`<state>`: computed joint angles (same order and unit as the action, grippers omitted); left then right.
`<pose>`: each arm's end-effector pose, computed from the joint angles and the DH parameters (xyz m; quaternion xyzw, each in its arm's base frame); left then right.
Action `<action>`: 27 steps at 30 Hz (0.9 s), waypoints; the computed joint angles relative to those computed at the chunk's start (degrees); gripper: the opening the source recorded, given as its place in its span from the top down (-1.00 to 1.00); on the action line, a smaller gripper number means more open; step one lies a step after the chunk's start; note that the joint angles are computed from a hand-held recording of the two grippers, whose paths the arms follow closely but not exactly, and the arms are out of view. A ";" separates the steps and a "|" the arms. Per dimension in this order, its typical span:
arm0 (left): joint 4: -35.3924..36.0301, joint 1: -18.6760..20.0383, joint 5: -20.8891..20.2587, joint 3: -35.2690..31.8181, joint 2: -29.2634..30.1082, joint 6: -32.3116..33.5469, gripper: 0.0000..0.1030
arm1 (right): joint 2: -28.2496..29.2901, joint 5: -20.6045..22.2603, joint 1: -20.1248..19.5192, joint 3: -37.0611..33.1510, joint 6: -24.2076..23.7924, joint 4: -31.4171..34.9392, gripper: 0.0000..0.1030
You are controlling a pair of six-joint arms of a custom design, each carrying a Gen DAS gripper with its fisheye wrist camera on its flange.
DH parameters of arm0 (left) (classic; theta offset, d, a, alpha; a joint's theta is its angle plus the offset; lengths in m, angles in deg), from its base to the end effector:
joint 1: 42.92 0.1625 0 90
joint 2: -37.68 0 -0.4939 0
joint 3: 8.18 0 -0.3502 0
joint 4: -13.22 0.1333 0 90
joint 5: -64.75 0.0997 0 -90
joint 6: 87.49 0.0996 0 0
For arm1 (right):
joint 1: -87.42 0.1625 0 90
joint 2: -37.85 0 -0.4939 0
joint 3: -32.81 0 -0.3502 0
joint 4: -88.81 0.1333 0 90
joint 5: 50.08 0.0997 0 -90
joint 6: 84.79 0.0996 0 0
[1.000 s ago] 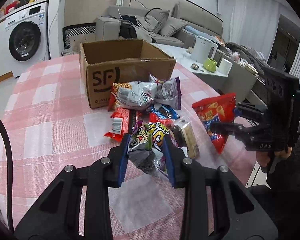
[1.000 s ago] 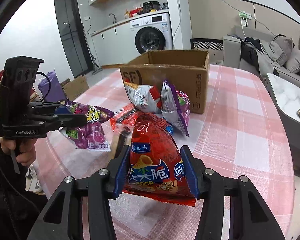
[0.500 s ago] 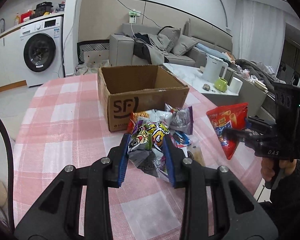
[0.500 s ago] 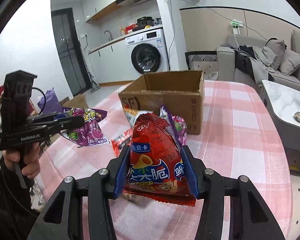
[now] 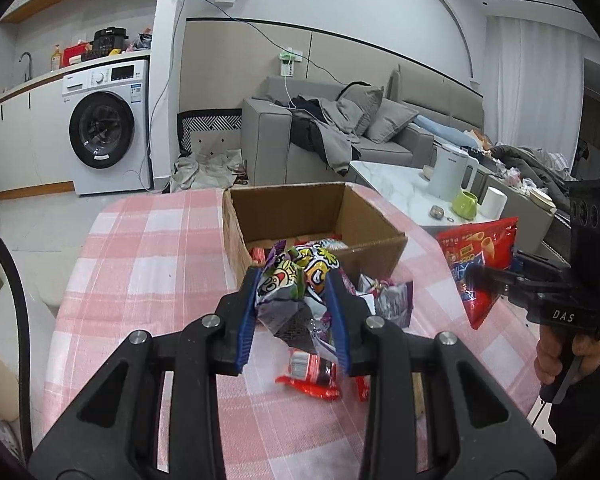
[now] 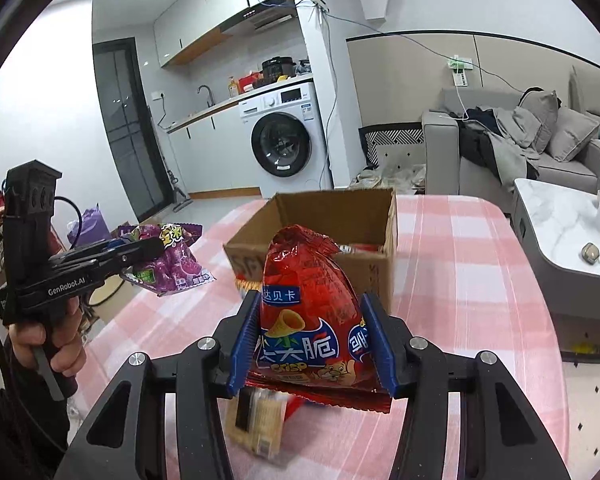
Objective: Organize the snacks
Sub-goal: 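Lift both bags over the cardboard box and lower them inside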
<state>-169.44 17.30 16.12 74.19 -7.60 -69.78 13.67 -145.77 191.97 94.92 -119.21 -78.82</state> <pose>-0.1971 -0.7454 0.3422 0.1826 0.8239 -0.4665 0.2649 0.3372 -0.8080 0.1370 0.3740 -0.8619 0.3260 0.1045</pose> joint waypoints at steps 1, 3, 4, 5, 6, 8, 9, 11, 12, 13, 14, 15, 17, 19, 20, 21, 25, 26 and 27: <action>-0.16 -0.01 0.05 -0.72 0.25 0.42 0.43 | 0.31 0.04 0.11 -0.93 0.22 0.35 0.01; -0.32 -0.08 0.28 -2.22 0.79 1.06 0.43 | 1.09 -0.20 0.39 -3.08 0.50 1.13 0.01; -0.32 -0.13 0.38 -3.09 1.14 1.38 0.43 | 1.48 -0.31 0.52 -4.09 0.71 1.36 0.01; -0.36 -0.18 0.34 -3.82 1.49 1.63 0.43 | 1.79 -0.31 0.61 -5.04 1.03 1.68 0.01; -0.29 -0.14 0.19 -4.58 1.73 1.99 0.43 | 2.04 -0.03 0.66 -5.98 1.35 2.36 0.01; -0.28 -0.15 0.33 -6.01 2.31 2.62 0.43 | 3.12 -0.14 0.69 -8.87 2.02 3.44 0.01; -0.41 -0.16 0.54 -6.95 2.80 3.02 0.43 | 3.63 -0.30 0.75 -10.33 2.30 4.33 0.01; -0.07 -0.07 0.69 -8.78 3.50 3.36 0.43 | 4.47 -0.20 0.90 -12.58 2.37 5.44 0.01; -0.01 0.07 0.45 -9.52 3.79 3.34 0.43 | 4.97 -0.25 0.98 -13.92 2.51 6.30 0.01; 0.25 0.18 0.31 -10.33 4.06 3.19 0.43 | 5.05 -0.13 0.98 -14.09 2.52 6.29 0.01; 0.46 0.29 0.27 -11.24 4.40 3.24 0.43 | 5.46 -0.12 1.06 -15.17 2.59 7.02 0.01; 0.69 0.48 0.20 -12.30 4.82 3.48 0.43 | 6.04 -0.14 1.15 -16.51 2.75 7.82 0.01; 1.38 0.72 0.23 -14.68 5.86 3.96 0.43 | 7.26 -0.22 1.29 -19.27 2.75 9.29 0.01; 2.09 0.99 0.33 -16.68 6.75 4.19 0.43 | 8.72 -0.30 1.44 -22.52 2.65 11.03 0.01; 2.56 1.16 0.28 -17.93 7.29 4.40 0.43 | 9.38 -0.17 1.48 -24.02 2.71 11.89 0.01; 2.75 1.27 0.41 -18.79 7.74 4.65 0.43 | 10.14 -0.04 1.53 -25.54 2.66 12.34 0.01; 4.66 1.92 0.66 -24.15 10.31 5.02 0.43 | 13.64 0.03 1.69 -33.09 2.36 16.09 0.01; 5.00 2.08 0.67 -25.38 10.93 5.14 0.43 | 14.77 0.16 1.71 -35.62 2.37 17.44 0.01; 5.22 2.28 0.59 -26.52 11.55 5.41 0.43 | 15.78 0.18 1.71 -37.86 2.44 18.64 0.01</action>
<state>-164.21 19.57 16.71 47.68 3.95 -64.38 29.45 -145.59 193.68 57.06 -116.77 -60.19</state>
